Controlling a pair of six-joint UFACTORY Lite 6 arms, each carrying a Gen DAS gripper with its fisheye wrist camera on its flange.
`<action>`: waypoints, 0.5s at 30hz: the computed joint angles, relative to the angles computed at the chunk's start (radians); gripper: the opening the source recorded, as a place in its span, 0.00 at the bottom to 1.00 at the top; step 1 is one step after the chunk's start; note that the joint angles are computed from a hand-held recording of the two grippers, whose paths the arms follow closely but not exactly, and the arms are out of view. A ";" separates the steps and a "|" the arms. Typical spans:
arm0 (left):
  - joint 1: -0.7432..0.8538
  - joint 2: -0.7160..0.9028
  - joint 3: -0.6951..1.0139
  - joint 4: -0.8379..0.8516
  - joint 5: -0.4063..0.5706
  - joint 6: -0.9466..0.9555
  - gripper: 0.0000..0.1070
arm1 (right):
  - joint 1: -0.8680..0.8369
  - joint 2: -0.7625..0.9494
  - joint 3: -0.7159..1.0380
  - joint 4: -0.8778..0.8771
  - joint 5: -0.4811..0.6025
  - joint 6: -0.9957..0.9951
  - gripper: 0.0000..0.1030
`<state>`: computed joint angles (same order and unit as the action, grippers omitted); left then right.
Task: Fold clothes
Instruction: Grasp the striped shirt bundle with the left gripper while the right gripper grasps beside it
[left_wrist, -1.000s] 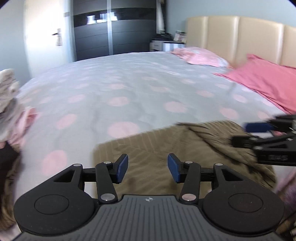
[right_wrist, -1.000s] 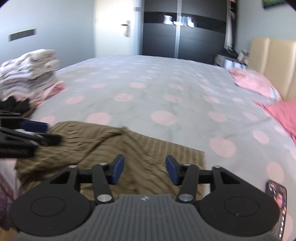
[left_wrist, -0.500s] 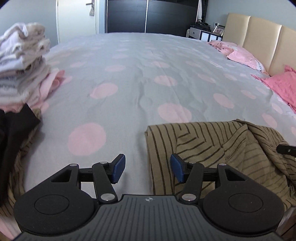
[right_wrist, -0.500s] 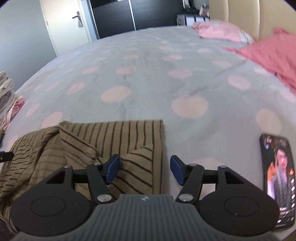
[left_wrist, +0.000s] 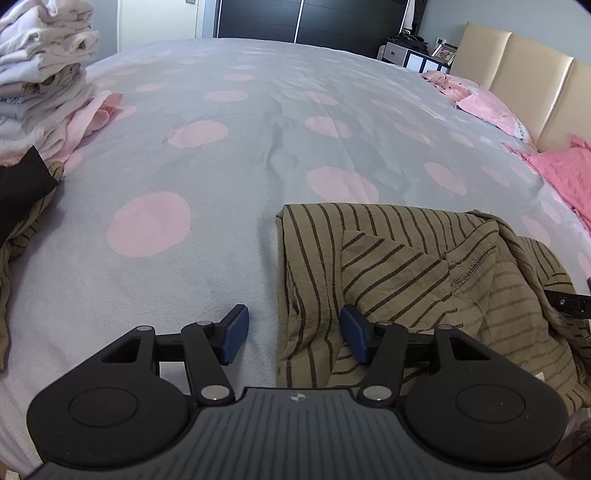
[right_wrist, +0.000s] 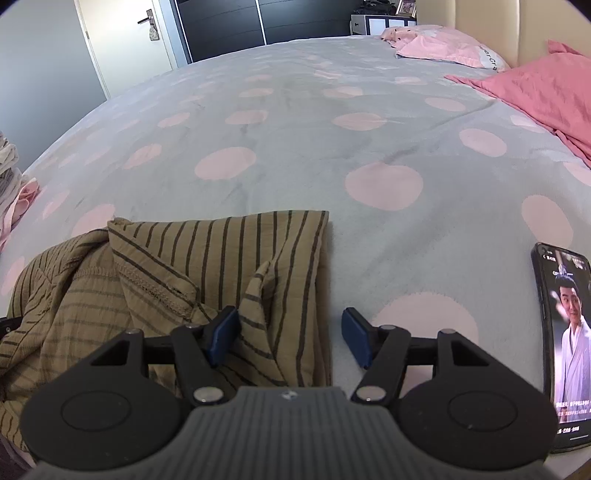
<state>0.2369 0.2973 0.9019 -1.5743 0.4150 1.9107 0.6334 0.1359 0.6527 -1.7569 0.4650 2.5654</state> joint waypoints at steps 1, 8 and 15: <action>-0.015 -0.010 -0.015 -0.040 -0.014 0.039 0.48 | 0.001 0.002 0.000 -0.001 0.002 0.000 0.64; -0.061 -0.044 -0.073 -0.176 -0.029 0.212 0.25 | 0.001 -0.002 -0.009 -0.022 0.005 0.019 0.64; 0.022 0.004 0.014 0.108 0.057 -0.171 0.29 | -0.035 -0.064 -0.039 0.002 -0.064 -0.021 0.63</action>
